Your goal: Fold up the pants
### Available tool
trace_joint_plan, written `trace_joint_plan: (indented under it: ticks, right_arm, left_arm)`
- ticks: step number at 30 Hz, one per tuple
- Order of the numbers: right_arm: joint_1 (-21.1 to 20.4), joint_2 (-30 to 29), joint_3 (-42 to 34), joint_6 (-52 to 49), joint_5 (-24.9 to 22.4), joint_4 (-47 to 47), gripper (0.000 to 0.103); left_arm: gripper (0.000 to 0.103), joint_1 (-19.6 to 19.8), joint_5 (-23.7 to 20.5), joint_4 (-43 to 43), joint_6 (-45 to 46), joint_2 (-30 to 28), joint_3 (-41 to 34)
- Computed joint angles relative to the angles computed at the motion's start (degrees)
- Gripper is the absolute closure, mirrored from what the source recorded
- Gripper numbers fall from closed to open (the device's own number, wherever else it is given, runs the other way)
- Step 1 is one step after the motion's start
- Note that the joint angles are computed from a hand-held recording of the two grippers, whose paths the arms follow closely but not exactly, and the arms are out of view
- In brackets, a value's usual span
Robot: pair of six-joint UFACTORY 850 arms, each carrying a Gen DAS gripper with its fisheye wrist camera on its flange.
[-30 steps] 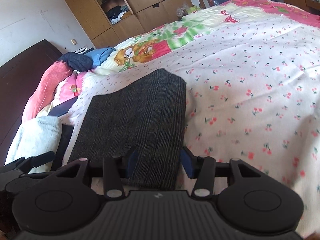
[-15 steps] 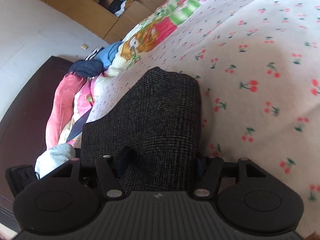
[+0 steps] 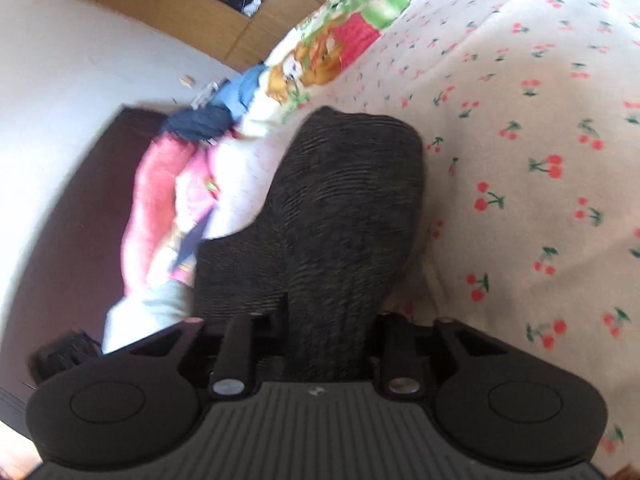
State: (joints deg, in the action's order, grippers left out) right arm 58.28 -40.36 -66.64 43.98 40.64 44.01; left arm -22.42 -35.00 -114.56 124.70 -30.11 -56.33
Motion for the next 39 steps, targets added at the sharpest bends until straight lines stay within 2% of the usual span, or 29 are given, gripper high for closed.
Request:
trace_joint_plan:
  ticks: [1,4,6,9,11,14,15,16,17,18,19,20,21,23,25,28,29,30,32,34,36,38,39]
  right_arm:
    - [0.62,1.61,1.48,-3.04,0.69,3.2,0.078]
    - [2.32,7.71,8.68,-5.86,6.01,8.41,0.079]
    - [2.13,13.31,13.99,-11.24,5.96,12.18,0.079]
    - [-1.13,22.53,22.19,-18.62,2.1,15.25,0.079]
    - [-4.64,28.58,26.88,-24.46,-2.29,17.77,0.079]
    - [-12.5,36.62,31.9,-38.73,-12.99,24.12,0.075]
    - [-14.79,37.56,32.49,-44.73,-14.8,29.52,0.074]
    - [-15.89,36.99,32.53,-50.73,-14.21,34.85,0.072]
    - [-16.45,35.35,32.29,-56.72,-13.09,38.86,0.066]
    - [-16.77,32.9,31.68,-60.95,-11.98,42.65,0.06]
    - [-17.26,30.69,31.19,-62.78,-11.55,45.49,0.048]
    - [-17.46,29.73,31.44,-62.2,-11.4,45.93,0.042]
    - [-17.3,29.46,32.17,-59.23,-10.72,43.97,0.041]
    - [-16.18,31.54,35.34,-51.05,-8.95,37.94,0.04]
    - [-13.93,33.71,36.76,-52.47,-4.62,41.11,0.04]
    - [-8.71,35.8,35.97,-61.51,6.67,53.52,0.039]
    - [-5.94,36.6,36.19,-60.28,10.43,53.92,0.04]
    - [-4.59,37.29,36.62,-58.65,11.79,51.92,0.04]
    - [-3.83,36.24,36.67,-54.63,10.62,45.19,0.04]
    - [-5.2,33.46,35.36,-52.92,6.56,41.39,0.043]
    - [-8.32,30.24,34.13,-51.82,3.19,40.07,0.045]
    - [-10.19,27.76,34.14,-46.28,2.56,39.51,0.054]
    - [-10.29,26.57,34.16,-44.64,3.38,39.2,0.055]
  left_arm:
    - [0.037,-0.55,-0.71,1.76,-2.58,0.16,-0.65]
    - [0.038,-3.96,-1.95,2.61,-2.61,0.05,-2.65]
    - [0.038,-6.84,-3.22,3.7,-4.36,-1.01,-5.15]
    - [0.038,-11.97,-4.31,3.57,-6.15,-4.57,-10.98]
    - [0.038,-15.53,-4.8,4.45,-10.05,-8.59,-16.78]
    - [0.038,-20.58,-3.69,6.94,-17.09,-15.62,-26.66]
    - [0.041,-22.18,-2.67,8.01,-18.79,-17.97,-29.71]
    - [0.042,-23.66,-0.91,9.79,-20.8,-19.87,-32.28]
    - [0.042,-25.01,1.02,9.99,-20.99,-21.23,-33.74]
    - [0.041,-26.37,4.09,9.06,-18.77,-21.71,-34.15]
    - [0.041,-27.56,7.74,6.28,-14.16,-21.46,-33.62]
    - [0.041,-28.23,9.84,2.53,-8.52,-20.93,-32.5]
    - [0.041,-28.35,10.6,0.39,-5.27,-20.17,-31.28]
    - [0.04,-27.57,10.32,0.98,-5.78,-18.21,-28.85]
    - [0.04,-26.86,10.78,-2.51,-1.85,-15.3,-25.1]
    - [0.04,-27.23,11.77,-18.26,15.71,-11.14,-20.5]
    - [0.04,-27.52,10.75,-23.65,21.71,-10.17,-19.53]
    - [0.039,-27.89,8.72,-29.64,27.7,-9.79,-18.98]
    - [0.039,-29.14,6.26,-37.07,33.9,-11.1,-20.89]
    - [0.039,-30.41,7.1,-40.35,34.81,-14.37,-25.76]
    - [0.039,-31.57,10.78,-42.45,36.08,-18.61,-31.94]
    - [0.039,-32.66,16.42,-50.56,44.72,-23.09,-38.52]
    - [0.037,-32.98,20.12,-54.82,49.76,-25.45,-41.97]
